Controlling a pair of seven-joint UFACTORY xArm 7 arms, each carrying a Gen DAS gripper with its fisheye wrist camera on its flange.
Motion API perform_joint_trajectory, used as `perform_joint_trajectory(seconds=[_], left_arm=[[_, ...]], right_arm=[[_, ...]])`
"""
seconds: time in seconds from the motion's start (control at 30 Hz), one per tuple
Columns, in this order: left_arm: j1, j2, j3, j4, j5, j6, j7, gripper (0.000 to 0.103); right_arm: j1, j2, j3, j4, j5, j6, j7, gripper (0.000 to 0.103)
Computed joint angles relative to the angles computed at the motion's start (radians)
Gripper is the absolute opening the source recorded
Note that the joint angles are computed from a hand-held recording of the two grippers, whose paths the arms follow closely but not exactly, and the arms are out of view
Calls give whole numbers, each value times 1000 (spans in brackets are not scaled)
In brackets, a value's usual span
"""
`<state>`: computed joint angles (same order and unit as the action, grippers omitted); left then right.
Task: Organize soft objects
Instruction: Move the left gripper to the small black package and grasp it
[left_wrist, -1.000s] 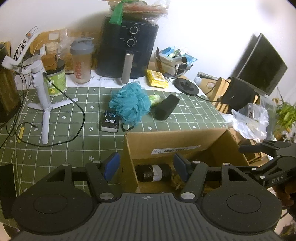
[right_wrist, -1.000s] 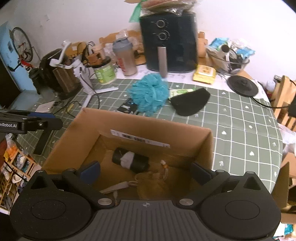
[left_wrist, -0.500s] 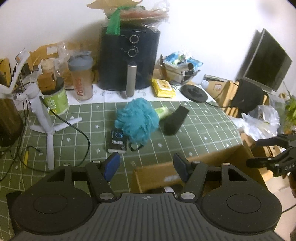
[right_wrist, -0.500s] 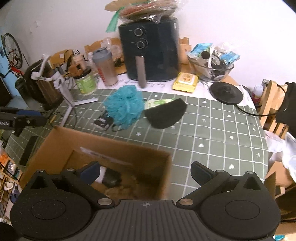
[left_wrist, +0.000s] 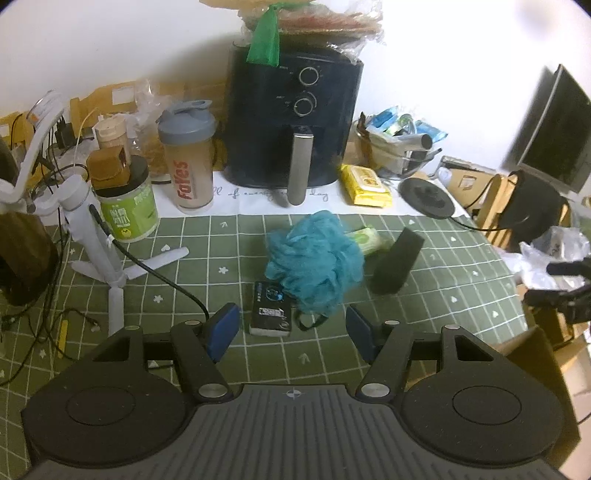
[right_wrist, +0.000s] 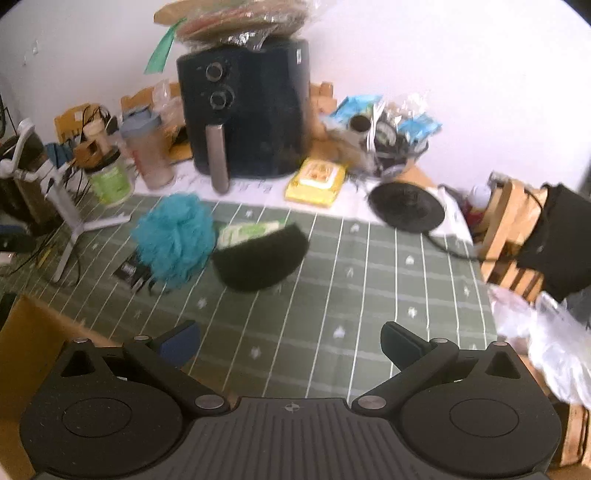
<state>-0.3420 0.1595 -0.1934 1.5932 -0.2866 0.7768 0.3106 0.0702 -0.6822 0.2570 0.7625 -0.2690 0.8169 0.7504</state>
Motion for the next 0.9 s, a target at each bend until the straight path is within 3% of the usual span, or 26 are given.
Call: perform_joint_trajectory(seconds=[0.27, 0.37, 0.53, 0.67, 0.9], left_arm=[[-15, 48, -6, 5, 35, -32, 18, 64], [-27, 69, -4, 6, 74, -45, 8, 72], [-30, 126, -8, 35, 82, -36, 4, 76], [-40, 184, -5, 73, 116, -24, 8, 76], [-65, 296, 9, 171, 177, 7, -23, 76]], right_arm=[[21, 55, -73, 0, 50, -60, -76, 103], [31, 62, -93, -9, 93, -68, -103, 103], [16, 60, -81, -25, 99, -84, -113, 103], [-16, 70, -36, -12, 38, -51, -92, 103], [-19, 43, -46, -48, 50, -68, -40, 103]])
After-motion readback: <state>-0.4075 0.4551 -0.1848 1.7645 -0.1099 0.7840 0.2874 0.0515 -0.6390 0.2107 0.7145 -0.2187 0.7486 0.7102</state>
